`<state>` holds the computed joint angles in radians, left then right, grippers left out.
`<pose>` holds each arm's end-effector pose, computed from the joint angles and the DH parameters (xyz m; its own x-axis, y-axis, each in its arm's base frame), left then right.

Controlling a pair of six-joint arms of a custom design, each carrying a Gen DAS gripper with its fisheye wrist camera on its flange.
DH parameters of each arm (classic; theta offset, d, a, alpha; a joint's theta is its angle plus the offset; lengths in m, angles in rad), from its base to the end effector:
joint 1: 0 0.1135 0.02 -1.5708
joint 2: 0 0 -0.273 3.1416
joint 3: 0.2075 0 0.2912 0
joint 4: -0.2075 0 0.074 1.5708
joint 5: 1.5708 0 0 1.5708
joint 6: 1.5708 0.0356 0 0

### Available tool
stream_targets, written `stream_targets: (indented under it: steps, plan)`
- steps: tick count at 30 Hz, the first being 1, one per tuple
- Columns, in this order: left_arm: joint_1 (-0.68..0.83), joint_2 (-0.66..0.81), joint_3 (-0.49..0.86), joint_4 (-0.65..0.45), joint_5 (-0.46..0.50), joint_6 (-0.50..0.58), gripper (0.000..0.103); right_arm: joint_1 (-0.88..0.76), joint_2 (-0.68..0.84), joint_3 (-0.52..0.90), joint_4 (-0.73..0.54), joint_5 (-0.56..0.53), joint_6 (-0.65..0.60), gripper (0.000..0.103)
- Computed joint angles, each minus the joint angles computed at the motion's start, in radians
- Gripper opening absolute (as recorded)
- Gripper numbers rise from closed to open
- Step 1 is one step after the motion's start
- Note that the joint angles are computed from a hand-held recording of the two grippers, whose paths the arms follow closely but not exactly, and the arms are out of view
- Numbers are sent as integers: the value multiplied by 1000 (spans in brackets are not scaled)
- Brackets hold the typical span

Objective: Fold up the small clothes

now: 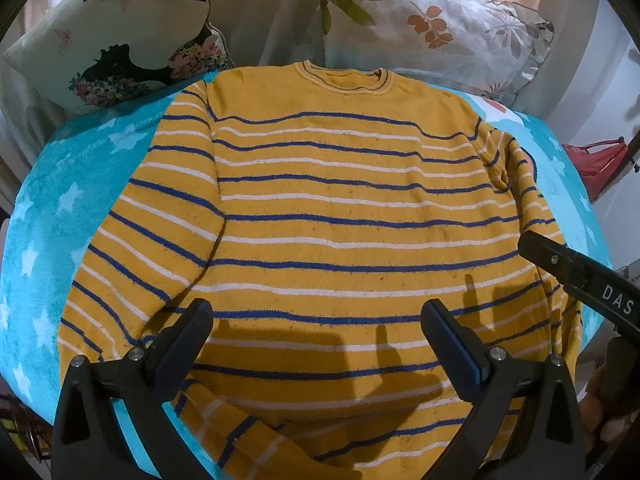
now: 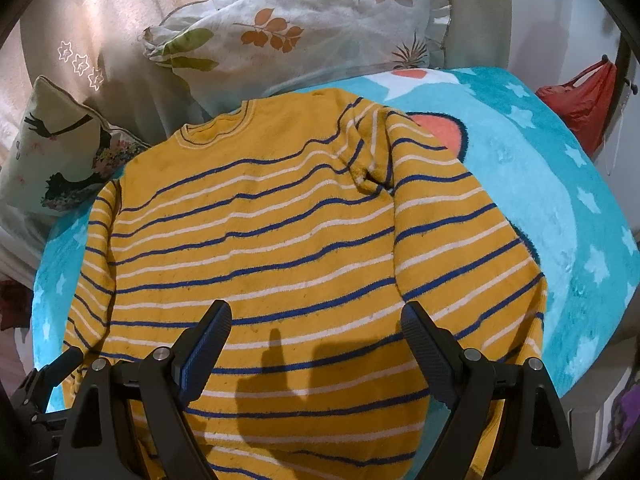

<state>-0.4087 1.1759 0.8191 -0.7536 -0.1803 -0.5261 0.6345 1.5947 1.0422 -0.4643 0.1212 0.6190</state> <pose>0.2332 -0.0940 0.2245 -0.8705 -0.1613 -0.4649 -0.1379 0.9869 -0.0842 0.2909 0.2088 0.1950 -0.8695 0.0752 -0.4881 -0.0401 0.9743 0.2215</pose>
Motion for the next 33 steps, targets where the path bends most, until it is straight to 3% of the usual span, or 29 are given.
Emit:
stream_targets:
  steps: [14, 20, 27, 33]
  plan:
    - [-24, 20, 9, -21, -44, -72, 103, -32, 31, 19, 16, -49, -40, 90]
    - [106, -53, -30, -45, -22, -54, 103, -11, 50, 32, 21, -54, -36, 90]
    - [275, -119, -86, -60, 42, 26, 103, 40, 91, 74, 7, -37, -9, 91]
    - [467, -166, -117, -42, 94, 185, 103, 92, 141, 127, -14, -19, 21, 91]
